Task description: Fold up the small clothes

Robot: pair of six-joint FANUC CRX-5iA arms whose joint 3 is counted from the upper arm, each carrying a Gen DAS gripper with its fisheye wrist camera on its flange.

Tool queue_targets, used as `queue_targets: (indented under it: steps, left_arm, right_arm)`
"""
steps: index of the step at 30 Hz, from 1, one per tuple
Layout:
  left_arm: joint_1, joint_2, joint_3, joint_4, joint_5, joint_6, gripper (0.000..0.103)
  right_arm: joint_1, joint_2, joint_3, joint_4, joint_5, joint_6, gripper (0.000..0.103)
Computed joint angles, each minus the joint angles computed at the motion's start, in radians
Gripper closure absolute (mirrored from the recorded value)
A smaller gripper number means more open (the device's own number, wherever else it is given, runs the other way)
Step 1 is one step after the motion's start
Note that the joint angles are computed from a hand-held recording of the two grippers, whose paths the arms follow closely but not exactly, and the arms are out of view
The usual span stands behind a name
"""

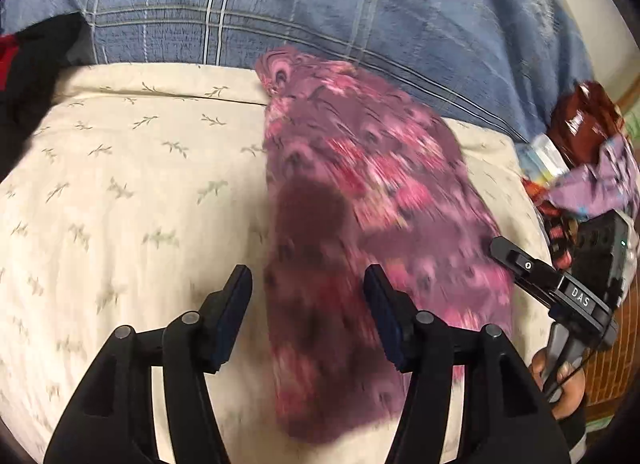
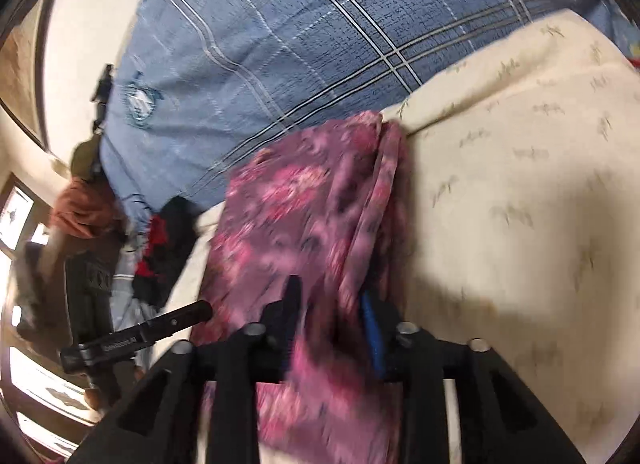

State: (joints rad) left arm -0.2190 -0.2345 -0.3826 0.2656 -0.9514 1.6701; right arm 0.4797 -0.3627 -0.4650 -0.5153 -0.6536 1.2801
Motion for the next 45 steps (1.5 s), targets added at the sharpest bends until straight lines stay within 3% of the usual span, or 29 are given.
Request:
queue_targets:
  steps: [2, 4, 5, 9, 12, 15, 19, 22, 24, 26, 28, 30, 31, 37, 41, 43, 45]
  left_arm:
    - [-0.033, -0.01, -0.008, -0.027, 0.0, 0.035, 0.045]
    - [-0.061, -0.002, 0.008, -0.085, -0.026, 0.072, 0.045]
    - [-0.08, 0.003, 0.019, -0.116, -0.039, 0.094, 0.045]
    - [-0.141, 0.015, 0.043, -0.205, -0.035, 0.166, 0.045]
    - [-0.142, 0.033, 0.053, -0.207, -0.053, 0.181, 0.045]
    - [-0.145, 0.031, 0.06, -0.21, -0.054, 0.187, 0.045]
    - [-0.155, 0.005, 0.057, -0.239, -0.066, 0.184, 0.045]
    - [-0.157, 0.012, 0.034, -0.224, -0.059, 0.179, 0.045]
    - [-0.142, -0.007, 0.011, -0.202, -0.052, 0.142, 0.045]
    - [-0.086, -0.045, -0.027, -0.101, -0.055, 0.027, 0.045]
    - [-0.033, -0.07, -0.058, -0.013, -0.03, -0.05, 0.045]
    - [0.027, -0.077, -0.075, 0.06, -0.004, -0.1, 0.041]
    - [0.052, -0.064, -0.075, 0.093, 0.002, -0.116, 0.04]
    - [0.128, 0.1, -0.029, 0.277, -0.01, -0.185, 0.04]
    - [0.108, 0.179, 0.011, 0.304, -0.017, -0.206, 0.04]
    - [0.097, 0.21, 0.016, 0.336, -0.022, -0.236, 0.034]
    - [0.086, 0.229, -0.001, 0.389, -0.008, -0.263, 0.021]
  right_arm:
    - [0.084, -0.042, -0.072, 0.132, 0.049, -0.135, 0.064]
    - [0.159, -0.055, -0.114, 0.295, 0.068, -0.272, 0.075]
    - [0.171, -0.076, -0.125, 0.327, 0.073, -0.295, 0.087]
    - [0.296, -0.175, -0.238, 0.661, 0.104, -0.572, 0.093]
    - [0.302, -0.115, -0.219, 0.686, 0.012, -0.582, 0.092]
    - [0.315, -0.182, -0.239, 0.695, 0.038, -0.624, 0.086]
    - [0.371, -0.297, -0.299, 0.718, 0.064, -0.662, 0.086]
    - [0.444, -0.253, -0.321, 0.795, -0.04, -0.695, 0.092]
    - [0.473, -0.264, -0.356, 0.87, -0.034, -0.719, 0.095]
    - [0.447, -0.255, -0.307, 0.801, -0.059, -0.661, 0.088]
    - [0.381, -0.277, -0.291, 0.759, 0.003, -0.638, 0.083]
    - [0.267, -0.246, -0.259, 0.686, 0.088, -0.626, 0.056]
    - [0.208, -0.205, -0.224, 0.609, 0.116, -0.582, 0.053]
    - [-0.069, 0.081, 0.041, 0.008, 0.039, -0.08, 0.052]
    - [-0.181, 0.183, 0.126, -0.271, -0.045, 0.206, 0.054]
    - [-0.215, 0.213, 0.16, -0.363, -0.109, 0.345, 0.047]
    - [-0.251, 0.23, 0.181, -0.433, -0.166, 0.454, 0.041]
